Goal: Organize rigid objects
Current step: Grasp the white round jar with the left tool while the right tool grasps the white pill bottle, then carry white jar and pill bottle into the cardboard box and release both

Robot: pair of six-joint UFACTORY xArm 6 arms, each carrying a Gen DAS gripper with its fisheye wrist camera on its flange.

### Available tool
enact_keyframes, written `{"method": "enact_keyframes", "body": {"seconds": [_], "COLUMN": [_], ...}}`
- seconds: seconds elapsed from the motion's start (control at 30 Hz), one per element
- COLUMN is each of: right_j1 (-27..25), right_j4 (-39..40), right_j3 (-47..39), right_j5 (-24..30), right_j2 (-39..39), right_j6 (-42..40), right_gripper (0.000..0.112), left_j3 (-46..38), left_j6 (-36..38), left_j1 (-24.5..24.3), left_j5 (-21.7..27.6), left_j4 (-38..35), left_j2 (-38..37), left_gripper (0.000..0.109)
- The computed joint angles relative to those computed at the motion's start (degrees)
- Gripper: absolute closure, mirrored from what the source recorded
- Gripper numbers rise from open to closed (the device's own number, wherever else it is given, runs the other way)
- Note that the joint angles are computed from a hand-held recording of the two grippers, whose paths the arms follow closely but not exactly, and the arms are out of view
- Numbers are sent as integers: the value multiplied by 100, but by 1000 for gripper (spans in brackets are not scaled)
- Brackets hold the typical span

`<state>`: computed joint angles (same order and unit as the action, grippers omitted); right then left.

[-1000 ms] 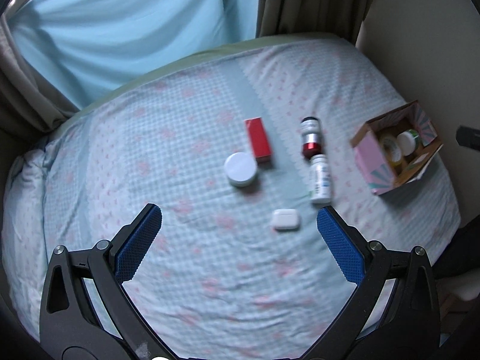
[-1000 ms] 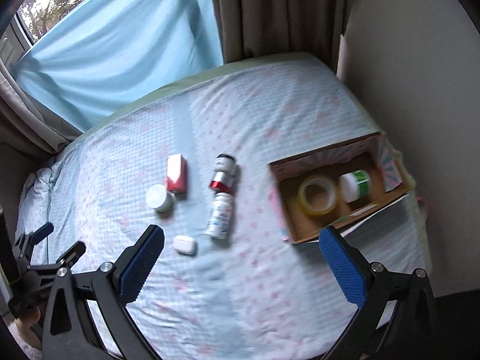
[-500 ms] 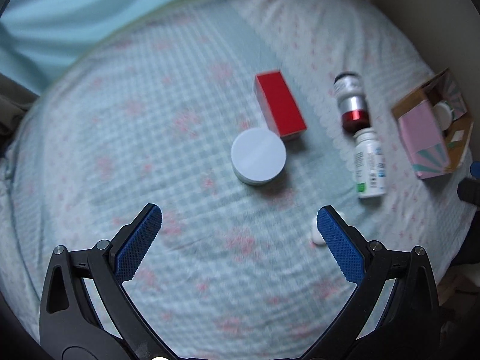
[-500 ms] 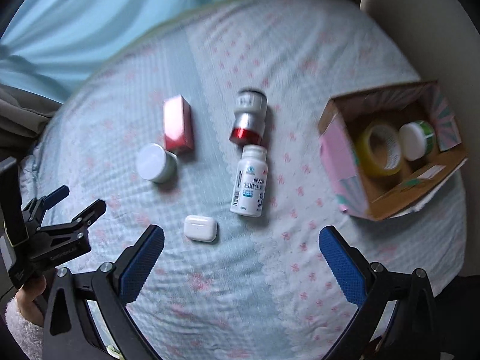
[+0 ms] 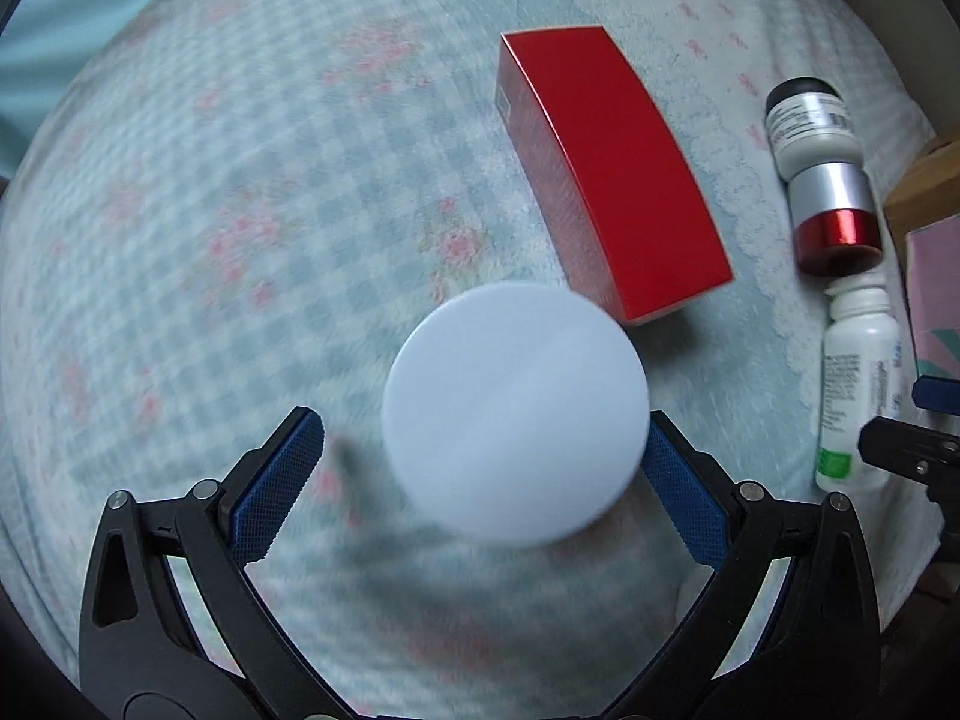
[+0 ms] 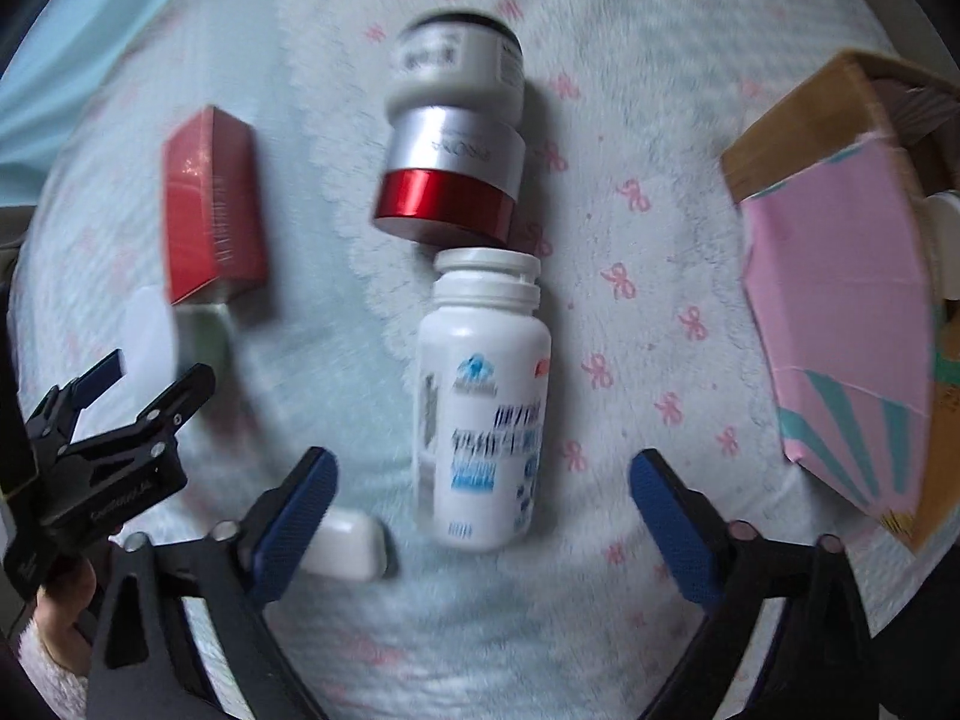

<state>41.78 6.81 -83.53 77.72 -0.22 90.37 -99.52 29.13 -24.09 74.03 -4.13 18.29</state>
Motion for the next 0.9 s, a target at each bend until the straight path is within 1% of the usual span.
{"method": "enact_keyframes", "body": {"seconds": [0.1, 0.17, 0.27, 0.33, 0.37, 0.4, 0.43, 0.47, 0.57, 0.67, 0.7, 0.8, 0.9], "right_j1": [-131, -205, -274, -307, -319, -313, -308, -287, -275, -274, -272, -236, -140], "right_j4": [164, 263, 318, 381, 446, 477, 457, 425, 349, 336, 336, 302, 202], "right_j3": [152, 256, 292, 292, 301, 377, 472, 456, 116, 70, 87, -23, -353], "right_j5": [-63, -138, -102, -65, -104, -217, -390, -447, -168, -170, -182, -110, 86], "right_j2": [4, -5, 20, 53, 88, 59, 20, 54, 320, 372, 364, 367, 408], "right_j6": [-84, -125, -165, -176, -175, -155, -129, -123, -235, -210, -223, -175, -4], "right_gripper": [28, 29, 31, 40, 47, 55, 58, 65, 66, 66, 66, 67, 67], "left_j3": [-7, -19, -3, 150, 276, 320, 408, 457, 479, 496, 469, 417, 301], "left_j6": [-81, -153, -233, -226, -192, -177, -130, -96, -66, -36, 80, 59, 95], "left_j1": [-52, -113, -193, -239, -261, -291, -309, -341, -356, -341, -224, -141, -23], "left_j5": [-90, -170, -230, -330, -424, -491, -584, -618, -641, -644, -595, -405, -189], "left_j4": [-52, -16, 66, 122, 84, 67, 42, 0, -44, -69, -106, -226, -326], "left_j2": [89, 149, 195, 103, 23, -3, -74, -118, -117, -155, -167, -233, -354], "left_gripper": [6, 6, 8, 15, 19, 32, 41, 41, 41, 41, 41, 41, 41]}}
